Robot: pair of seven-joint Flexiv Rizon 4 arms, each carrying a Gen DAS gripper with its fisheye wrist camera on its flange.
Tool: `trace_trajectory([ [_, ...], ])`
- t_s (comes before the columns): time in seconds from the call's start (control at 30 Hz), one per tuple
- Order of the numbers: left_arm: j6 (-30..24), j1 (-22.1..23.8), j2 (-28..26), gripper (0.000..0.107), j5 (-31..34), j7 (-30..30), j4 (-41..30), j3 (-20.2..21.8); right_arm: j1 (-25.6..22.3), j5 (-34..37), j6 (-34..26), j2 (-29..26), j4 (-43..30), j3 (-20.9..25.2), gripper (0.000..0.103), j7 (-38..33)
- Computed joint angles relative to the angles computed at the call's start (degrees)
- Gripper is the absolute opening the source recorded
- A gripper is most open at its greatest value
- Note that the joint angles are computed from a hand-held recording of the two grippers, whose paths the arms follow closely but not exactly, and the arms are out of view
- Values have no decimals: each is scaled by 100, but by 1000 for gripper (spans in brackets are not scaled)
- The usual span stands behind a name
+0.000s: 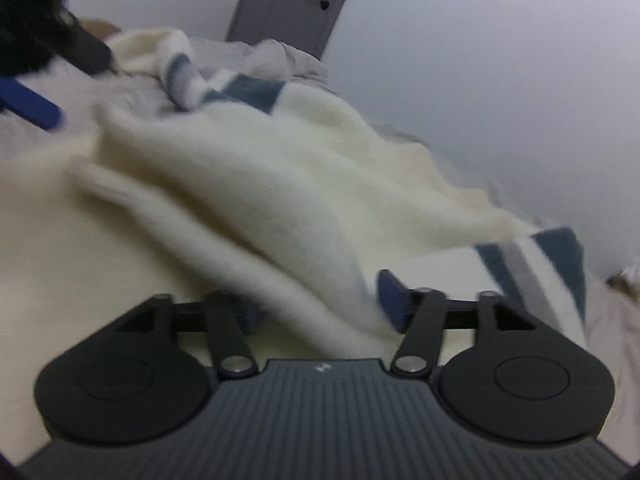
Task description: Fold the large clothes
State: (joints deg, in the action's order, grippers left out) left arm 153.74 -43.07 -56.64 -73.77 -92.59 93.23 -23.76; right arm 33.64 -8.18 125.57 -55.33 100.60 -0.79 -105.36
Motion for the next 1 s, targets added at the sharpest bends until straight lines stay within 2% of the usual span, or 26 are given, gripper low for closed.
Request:
trace_trajectory([
  [0.07, 43, -43, -13, 73, 66, 56, -16, 36, -556, -491, 186, 175, 418, 543, 81, 267],
  [0.17, -15, -63, -21, 72, 118, 245, -79, 34, -1065, -1057, 609, 257, 881, 996, 81, 658],
  [0.23, -52, -98, -75, 72, 34, 504, -241, 12, -1121, -1131, 779, 271, 955, 1022, 81, 881],
  [0.33, -114, -153, -236, 72, -213, 1185, -686, -80, -1295, -1182, 737, 203, 796, 1183, 81, 1625],
  [0.43, 18, -213, -550, 72, -647, 2192, -1441, -295, -1276, -1057, 677, 76, 570, 1185, 81, 2300],
  [0.5, 168, -203, -800, 71, -873, 2848, -1977, -498, -1063, -1018, 656, -14, 414, 975, 80, 2352],
  [0.57, 346, -196, -1097, 64, -990, 3461, -2575, -711, -880, -963, 661, -88, 296, 801, 78, 2309],
  [0.67, 546, -192, -1494, 58, -1077, 4351, -3419, -1034, -898, -1118, 557, -256, 70, 812, 74, 2473],
  [0.7, 625, -201, -1604, 57, -1074, 4545, -3651, -1120, -941, -1211, 405, -287, 12, 830, 69, 2585],
  [0.77, 701, -166, -1689, 51, -1008, 4671, -3795, -1218, -970, -1271, -45, -286, -57, 822, 59, 2809],
  [0.9, 829, -102, -1689, 44, -826, 4436, -3685, -1183, -1270, -1555, -150, -359, -21, 1071, 59, 3168],
  [1.0, 902, -68, -1744, 43, -918, 4745, -3875, -1276, -1208, -1556, -142, -294, 77, 978, 59, 3203],
])
